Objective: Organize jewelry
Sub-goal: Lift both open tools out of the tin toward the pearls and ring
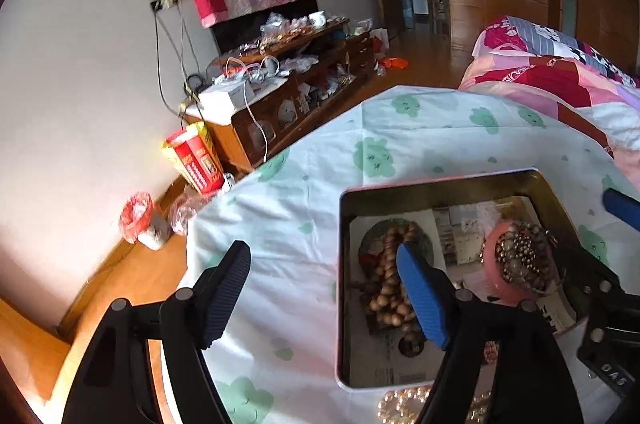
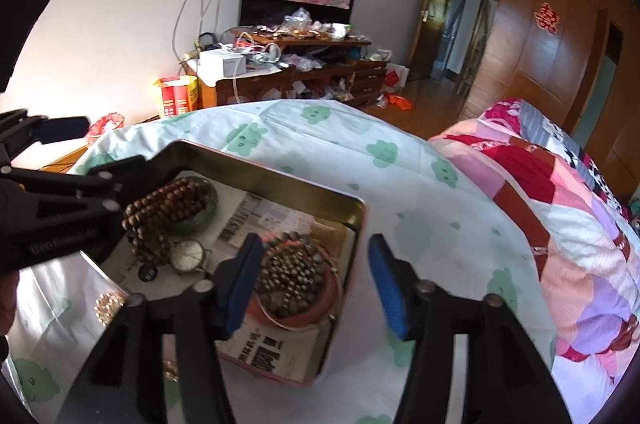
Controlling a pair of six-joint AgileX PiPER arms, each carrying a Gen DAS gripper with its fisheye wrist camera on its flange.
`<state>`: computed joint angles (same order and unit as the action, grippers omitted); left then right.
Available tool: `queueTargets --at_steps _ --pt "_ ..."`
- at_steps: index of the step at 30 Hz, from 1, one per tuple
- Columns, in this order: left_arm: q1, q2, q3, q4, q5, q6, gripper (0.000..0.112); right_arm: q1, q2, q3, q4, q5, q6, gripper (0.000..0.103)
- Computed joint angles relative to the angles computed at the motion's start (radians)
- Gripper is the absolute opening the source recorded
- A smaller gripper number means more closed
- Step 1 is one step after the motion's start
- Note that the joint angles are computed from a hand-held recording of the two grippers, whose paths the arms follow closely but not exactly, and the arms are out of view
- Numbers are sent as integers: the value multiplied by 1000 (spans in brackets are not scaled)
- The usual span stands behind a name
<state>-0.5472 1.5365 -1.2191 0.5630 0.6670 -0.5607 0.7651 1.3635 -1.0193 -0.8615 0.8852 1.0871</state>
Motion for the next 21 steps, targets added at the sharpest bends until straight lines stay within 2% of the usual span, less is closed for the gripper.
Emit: queueTargets --at_steps 1,9,12,13,16,19,21 --pt "1 -7 10 3 5 -11 76 4 -13 12 -4 6 12 69" --pt "22 -115 165 6 3 -98 76 83 -107 93 -10 98 86 69" --pt "17 -167 243 20 11 -170 76 117 -152 131 -14 138 122 74" --pt "17 -196 272 25 -9 -194 76 133 -170 150 -18 160 143 76" --pt "-51 -249 313 103 64 -328 76 174 -211 193 -6 213 188 76" --pt "-132 -306 358 180 87 -440 76 223 -247 241 11 270 240 76" --pt "-170 -301 361 188 103 -461 76 253 -272 274 21 286 273 76"
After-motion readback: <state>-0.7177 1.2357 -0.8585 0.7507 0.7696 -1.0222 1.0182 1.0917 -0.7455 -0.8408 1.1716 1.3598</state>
